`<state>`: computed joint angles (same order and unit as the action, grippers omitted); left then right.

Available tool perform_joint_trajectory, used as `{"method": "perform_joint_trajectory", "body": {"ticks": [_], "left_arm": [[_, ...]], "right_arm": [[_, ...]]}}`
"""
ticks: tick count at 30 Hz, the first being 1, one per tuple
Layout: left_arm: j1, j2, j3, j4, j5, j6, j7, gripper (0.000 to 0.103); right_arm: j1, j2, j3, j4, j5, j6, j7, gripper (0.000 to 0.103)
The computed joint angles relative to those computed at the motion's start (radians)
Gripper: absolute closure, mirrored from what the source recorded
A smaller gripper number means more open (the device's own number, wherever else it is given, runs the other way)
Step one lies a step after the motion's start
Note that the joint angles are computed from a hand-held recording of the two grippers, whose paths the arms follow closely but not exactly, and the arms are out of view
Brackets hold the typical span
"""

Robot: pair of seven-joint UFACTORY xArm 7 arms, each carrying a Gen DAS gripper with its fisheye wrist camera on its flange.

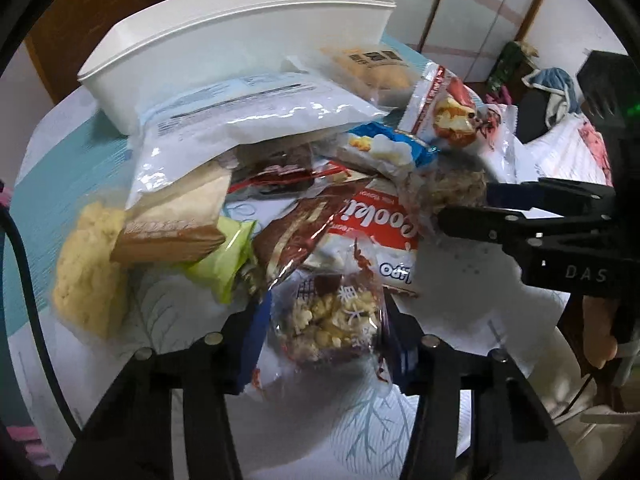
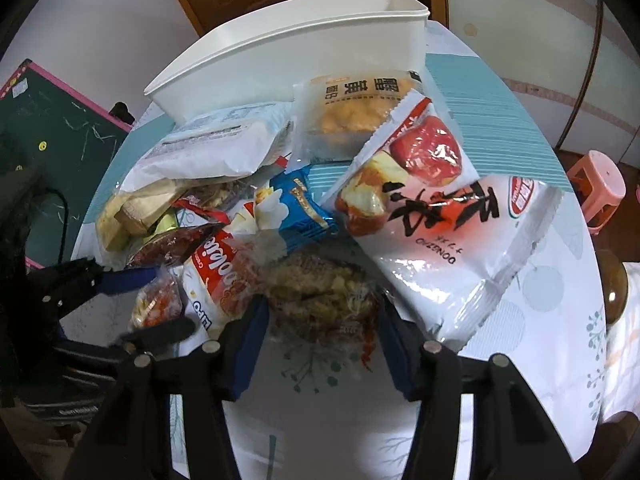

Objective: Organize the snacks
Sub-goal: 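Grasp the nut-filled bag with the left gripper while the right grasps another nut bag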

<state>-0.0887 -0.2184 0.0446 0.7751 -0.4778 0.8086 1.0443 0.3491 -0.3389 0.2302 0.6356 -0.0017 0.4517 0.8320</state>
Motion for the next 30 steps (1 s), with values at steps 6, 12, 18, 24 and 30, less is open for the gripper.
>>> {"method": "perform_joint_trajectory", "body": {"ticks": [6, 12, 18, 24, 30], "left_arm": [[0.016, -0.069, 0.019, -0.048, 0.037, -0.005, -0.038, 0.057], [0.018, -0.171, 0.064, -0.036, 0.000, 0.074, -0.020, 0.057], [0.014, -0.213, 0.099, 0.054, -0.040, 0.133, -0.021, 0.057], [0.028, -0.213, 0.114, 0.166, -0.049, 0.198, -0.066, 0.056], [0.029, -0.161, 0.094, 0.321, -0.038, 0.154, -0.146, 0.056]], "right_arm": [[-0.018, -0.055, 0.036, -0.005, -0.052, 0.024, 0.056, 0.051], [-0.020, -0.133, 0.078, 0.010, -0.107, 0.063, 0.094, 0.051], [-0.029, -0.157, 0.119, 0.070, -0.164, 0.095, 0.121, 0.051], [-0.033, -0.142, 0.129, 0.161, -0.203, 0.131, 0.115, 0.051], [-0.078, -0.157, 0.128, 0.282, -0.262, 0.178, 0.090, 0.051]]}}
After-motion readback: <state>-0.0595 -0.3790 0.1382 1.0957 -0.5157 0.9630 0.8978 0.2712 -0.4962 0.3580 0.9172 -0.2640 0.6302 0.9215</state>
